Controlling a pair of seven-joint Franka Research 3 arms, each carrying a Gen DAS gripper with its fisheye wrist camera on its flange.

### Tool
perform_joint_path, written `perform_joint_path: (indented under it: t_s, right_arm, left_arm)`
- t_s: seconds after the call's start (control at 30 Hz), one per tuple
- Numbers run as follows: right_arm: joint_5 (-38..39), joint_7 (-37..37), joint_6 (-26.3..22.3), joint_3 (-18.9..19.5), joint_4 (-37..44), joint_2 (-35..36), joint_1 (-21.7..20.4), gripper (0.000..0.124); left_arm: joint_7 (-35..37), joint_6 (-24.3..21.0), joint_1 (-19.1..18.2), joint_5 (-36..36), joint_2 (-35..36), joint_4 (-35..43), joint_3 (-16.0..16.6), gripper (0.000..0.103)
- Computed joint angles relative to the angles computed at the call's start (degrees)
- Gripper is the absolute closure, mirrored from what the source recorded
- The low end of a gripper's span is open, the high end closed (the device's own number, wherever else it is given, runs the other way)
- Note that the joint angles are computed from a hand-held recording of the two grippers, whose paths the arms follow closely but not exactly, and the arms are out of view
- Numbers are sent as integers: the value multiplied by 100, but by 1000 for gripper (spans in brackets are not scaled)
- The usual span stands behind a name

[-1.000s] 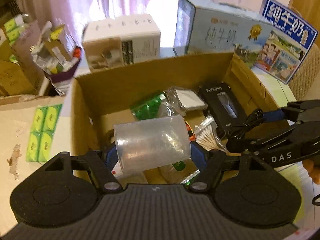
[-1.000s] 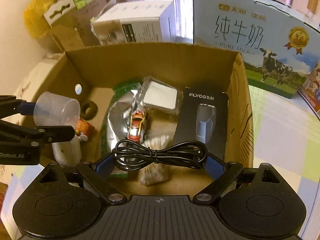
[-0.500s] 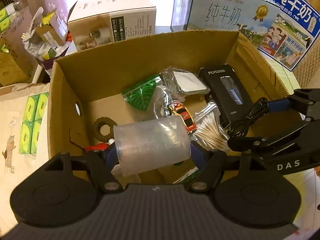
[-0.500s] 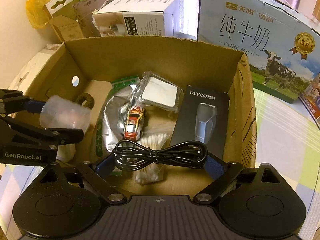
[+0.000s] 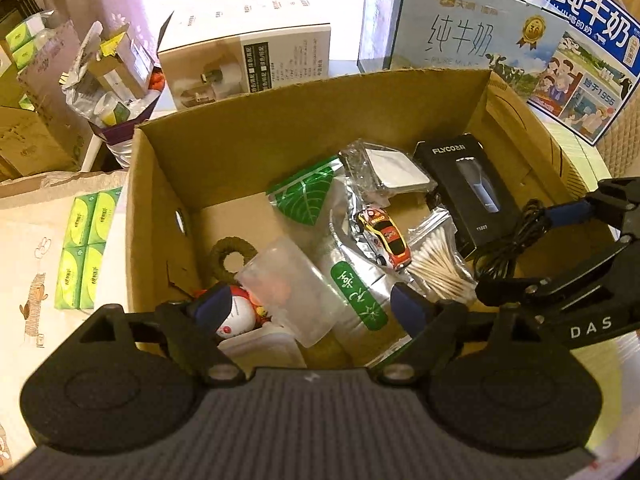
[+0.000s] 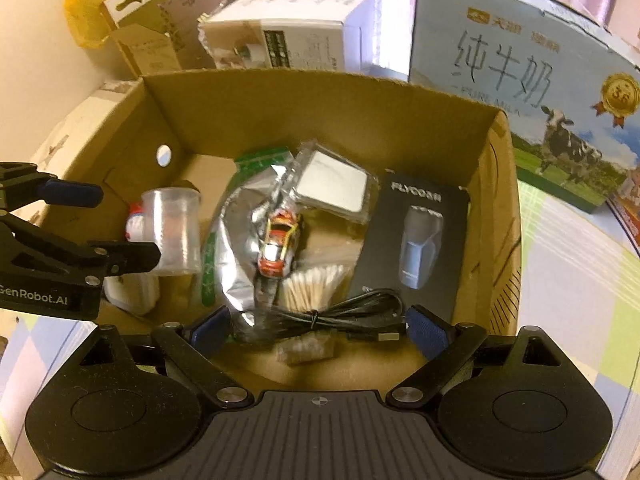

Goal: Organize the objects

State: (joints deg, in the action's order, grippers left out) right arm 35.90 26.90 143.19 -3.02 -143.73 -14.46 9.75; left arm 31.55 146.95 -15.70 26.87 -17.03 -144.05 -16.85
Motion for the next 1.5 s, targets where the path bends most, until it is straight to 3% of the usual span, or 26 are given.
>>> perform_joint_path:
  t_s: [0.2, 0.53, 0.87, 1.07, 1.5]
  right_arm:
    - [694, -455, -13, -160, -76, -216, 90, 32]
    - [1022, -587, -122, -333, -215, -635, -40, 31]
    - [1685, -737, -112, -740, -871, -1727, -267, 31]
    - [1592, -784, -288, -1010, -1350, -2582, -517, 31]
    - [748, -638, -1473, -1466, -2221, -4314, -1537, 31]
  left_arm:
    - [-123, -49, 8, 52, -234, -117, -36, 14]
    - [-380, -168, -63, 117, -711, -278, -176, 8]
    - [-1005, -432, -194, 438, -1360, -369, -584, 1]
    - [-1533, -973, -435, 637, -1852, -361, -962, 1]
    - [-2726, -2454, -1427, 462, -2450, -238, -1622, 1]
